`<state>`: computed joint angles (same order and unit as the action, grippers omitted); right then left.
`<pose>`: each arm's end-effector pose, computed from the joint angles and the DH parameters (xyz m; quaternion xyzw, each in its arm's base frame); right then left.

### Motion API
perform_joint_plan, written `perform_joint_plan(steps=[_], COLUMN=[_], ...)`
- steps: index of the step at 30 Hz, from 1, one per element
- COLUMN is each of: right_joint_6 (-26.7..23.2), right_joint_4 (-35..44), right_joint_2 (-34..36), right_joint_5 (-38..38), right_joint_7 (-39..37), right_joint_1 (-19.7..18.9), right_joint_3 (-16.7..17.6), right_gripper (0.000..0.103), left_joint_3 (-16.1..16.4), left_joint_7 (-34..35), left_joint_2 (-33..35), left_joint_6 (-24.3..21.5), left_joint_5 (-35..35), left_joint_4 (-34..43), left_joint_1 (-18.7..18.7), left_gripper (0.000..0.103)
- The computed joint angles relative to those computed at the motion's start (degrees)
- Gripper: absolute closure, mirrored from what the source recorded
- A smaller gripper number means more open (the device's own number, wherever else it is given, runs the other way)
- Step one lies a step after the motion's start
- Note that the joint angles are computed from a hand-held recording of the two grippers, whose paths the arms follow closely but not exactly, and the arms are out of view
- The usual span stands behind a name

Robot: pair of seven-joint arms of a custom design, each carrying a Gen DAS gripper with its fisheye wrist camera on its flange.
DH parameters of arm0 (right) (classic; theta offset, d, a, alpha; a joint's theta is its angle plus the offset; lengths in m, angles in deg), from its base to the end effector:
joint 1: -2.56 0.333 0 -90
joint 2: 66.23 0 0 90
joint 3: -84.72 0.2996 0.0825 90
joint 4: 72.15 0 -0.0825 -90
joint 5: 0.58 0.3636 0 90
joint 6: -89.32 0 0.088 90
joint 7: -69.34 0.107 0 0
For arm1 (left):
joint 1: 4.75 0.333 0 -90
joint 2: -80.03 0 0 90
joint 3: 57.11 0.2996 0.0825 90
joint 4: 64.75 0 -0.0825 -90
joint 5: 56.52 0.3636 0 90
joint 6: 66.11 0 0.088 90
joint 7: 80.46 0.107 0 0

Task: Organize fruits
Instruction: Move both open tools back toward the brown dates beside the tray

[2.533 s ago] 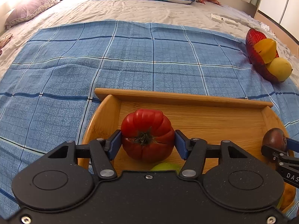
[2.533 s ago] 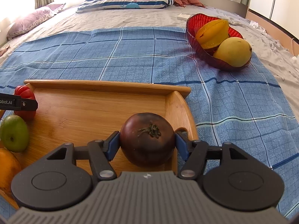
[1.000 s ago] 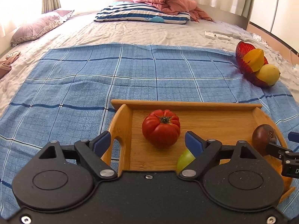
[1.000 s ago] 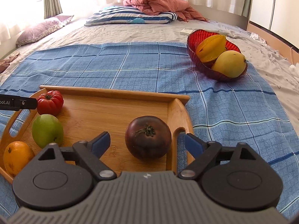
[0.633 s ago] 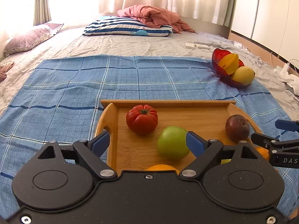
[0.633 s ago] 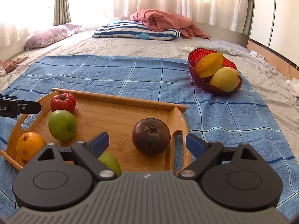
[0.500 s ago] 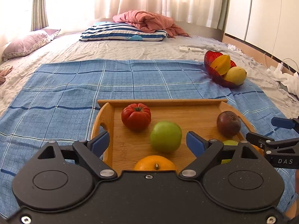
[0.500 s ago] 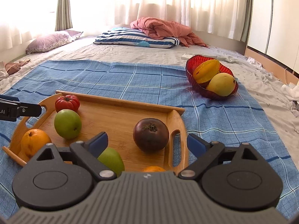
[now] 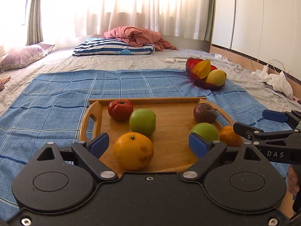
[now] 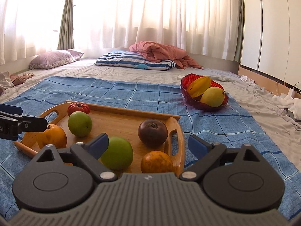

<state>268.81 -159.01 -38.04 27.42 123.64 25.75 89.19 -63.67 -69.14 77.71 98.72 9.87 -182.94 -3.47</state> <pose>0.6521 0.2812 0.5021 -0.7451 0.3991 -0.2944 0.4460 0.5499 -0.1040 0.5163 -0.6919 0.5278 -0.3267 0.3688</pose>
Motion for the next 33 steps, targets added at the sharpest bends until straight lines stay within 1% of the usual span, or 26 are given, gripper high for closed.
perform_joint_plan(steps=[3, 4, 5, 7, 8, 9, 11, 14, 15, 17, 19, 21, 23, 25, 27, 28, 29, 30, 31, 33], right_joint_6=[5.33, 7.17, 8.94, 12.99, 14.36, 15.74, 17.11, 18.43, 18.82, 19.54, 18.72, 18.47, 18.16, 17.78, 17.37, 17.37, 17.4, 17.25, 17.05, 16.96], right_joint_4=[-4.37, -5.61, -6.75, -9.52, -10.7, -11.87, -13.38, -15.83, -16.41, -17.28, -17.81, -18.27, -18.64, -18.92, -19.12, -19.16, -19.26, -19.23, -19.25, -19.34], right_joint_2=[-1.77, -2.09, -2.24, -2.11, -1.97, -1.87, -1.9, -1.73, -1.66, -1.76, -2.14, -2.26, -2.45, -2.45, -2.67, -2.73, -2.78, -2.79, -2.79, -2.54], right_joint_5=[2.47, 3.44, 4.18, 4.21, 3.29, 2.31, 0.94, -2.37, -3.22, -4.14, -4.54, -5.59, -6.29, -7.77, -8.47, -8.71, -8.89, -9.03, -9.22, -10.22], right_joint_7=[-3.91, -5.44, -7.01, -9.04, -8.91, -8.11, -6.23, -3.19, -2.38, -0.94, 0.14, 1.42, 2.51, 3.91, 4.8, 5.01, 5.18, 5.33, 5.42, 5.77], right_joint_1=[-3.53, -5.54, -8.09, -14.47, -16.8, -18.31, -19.34, -22.66, -22.97, -22.4, -20.98, -20.35, -19.01, -18.99, -17.85, -17.26, -16.7, -16.21, -15.92, -16.89], right_joint_3=[5.48, 8.34, 11.8, 20.14, 23.0, 24.8, 25.98, 29.33, 29.58, 28.77, 26.93, 26.0, 24.38, 24.09, 22.62, 21.87, 21.2, 20.59, 20.24, 21.14], right_gripper=[0.005, 0.005, 0.005, 0.005, 0.005, 0.005, 0.005, 0.005, 0.005, 0.005, 0.005, 0.006, 0.008, 0.017, 0.021, 0.026, 0.029, 0.035, 0.04, 0.044], left_joint_3=[-0.81, -1.11, -1.4, -1.77, -1.85, -1.93, -2.1, -2.49, -2.65, -2.83, -2.7, -2.66, -2.54, -2.54, -2.61, -2.6, -2.61, -2.58, -2.54, -2.37], left_joint_7=[-6.47, -9.33, -12.49, -17.63, -19.04, -20.2, -21.39, -24.35, -24.32, -24.6, -24.89, -25.22, -25.9, -26.18, -26.86, -26.9, -26.92, -26.84, -26.63, -26.36], left_joint_2=[-0.73, -0.93, -1.08, -1.27, -1.32, -1.35, -1.23, -1.61, -1.55, -1.43, -1.16, -0.82, -0.52, -0.3, -0.1, 0.02, 0.07, 0.03, 0.11, 0.01], left_joint_6=[-1.53, -2.37, -3.18, -4.5, -5.02, -5.56, -6.97, -9.21, -10.02, -11.21, -11.12, -11.26, -11.13, -11.46, -12.02, -12.05, -12.04, -11.94, -11.78, -10.84], left_joint_5=[5.41, 7.57, 10.04, 13.66, 14.45, 15.17, 16.33, 19.93, 20.42, 20.95, 21.22, 20.94, 21.21, 21.08, 21.56, 21.74, 21.92, 21.9, 21.72, 21.32], left_joint_4=[-1.2, -1.51, -1.83, -2.43, -2.72, -3.01, -3.36, -4.4, -4.61, -4.97, -5.16, -5.28, -5.47, -5.66, -5.86, -5.92, -6.03, -6.18, -6.18, -6.37], left_joint_1=[-0.28, -0.41, -0.55, -0.94, -1.15, -1.36, -1.79, -2.51, -2.8, -3.32, -3.6, -3.91, -4.08, -4.34, -4.61, -4.73, -4.86, -4.94, -5.0, -4.99], left_gripper=[0.011, 0.011, 0.011, 0.011, 0.011, 0.011, 0.011, 0.009, 0.009, 0.008, 0.008, 0.008, 0.008, 0.008, 0.008, 0.009, 0.012, 0.014, 0.018, 0.025])
